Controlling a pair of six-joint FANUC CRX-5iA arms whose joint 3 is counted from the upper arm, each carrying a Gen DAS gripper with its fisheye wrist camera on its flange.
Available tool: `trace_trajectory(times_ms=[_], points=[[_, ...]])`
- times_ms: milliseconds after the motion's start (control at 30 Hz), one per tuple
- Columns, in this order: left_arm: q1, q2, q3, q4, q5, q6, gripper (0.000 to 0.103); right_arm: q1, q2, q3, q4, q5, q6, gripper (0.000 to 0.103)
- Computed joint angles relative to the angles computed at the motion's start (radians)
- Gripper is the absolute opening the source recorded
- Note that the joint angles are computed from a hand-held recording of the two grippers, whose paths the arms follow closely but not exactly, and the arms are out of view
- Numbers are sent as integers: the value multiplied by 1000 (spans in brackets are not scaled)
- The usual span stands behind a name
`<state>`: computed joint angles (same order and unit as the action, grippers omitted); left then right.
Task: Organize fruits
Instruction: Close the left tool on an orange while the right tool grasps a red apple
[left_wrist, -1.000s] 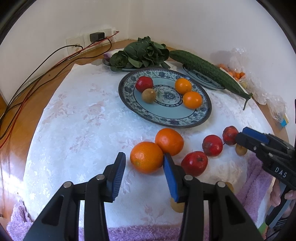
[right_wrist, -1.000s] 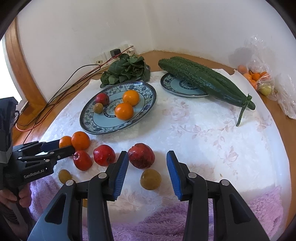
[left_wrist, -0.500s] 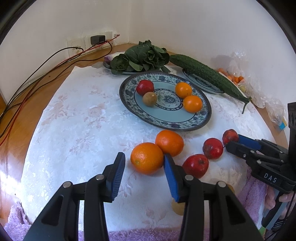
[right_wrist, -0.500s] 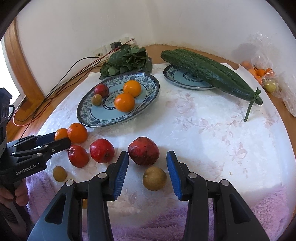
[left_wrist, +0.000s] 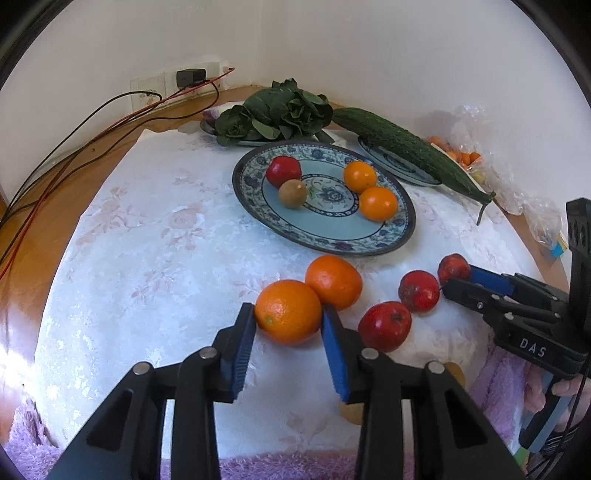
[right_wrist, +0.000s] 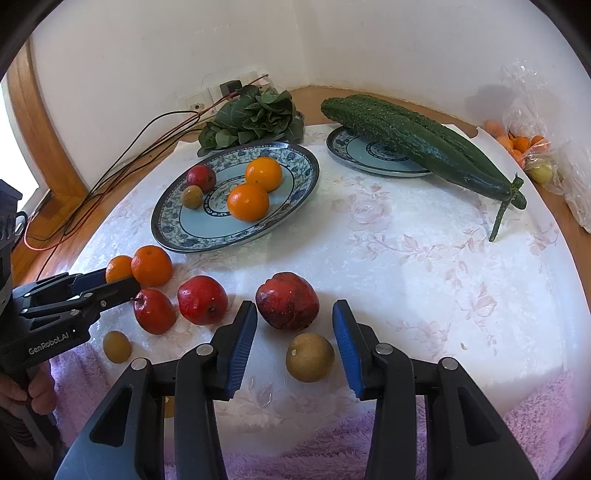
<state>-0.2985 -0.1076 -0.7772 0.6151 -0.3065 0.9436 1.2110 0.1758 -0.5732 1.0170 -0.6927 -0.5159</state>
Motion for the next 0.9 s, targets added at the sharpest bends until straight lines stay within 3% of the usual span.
trace_trajectory(times_ms=[267,433,900], points=[[-1,-3,-10,28,4,-25,38,3,5,7,-9,-9,8,43],[-1,-6,-15,42,8,-32,38,-1,3,2,11,-1,0,35],[5,-29,-29,83,7,-51,37,1,-12,-7,56,5,-26,35]])
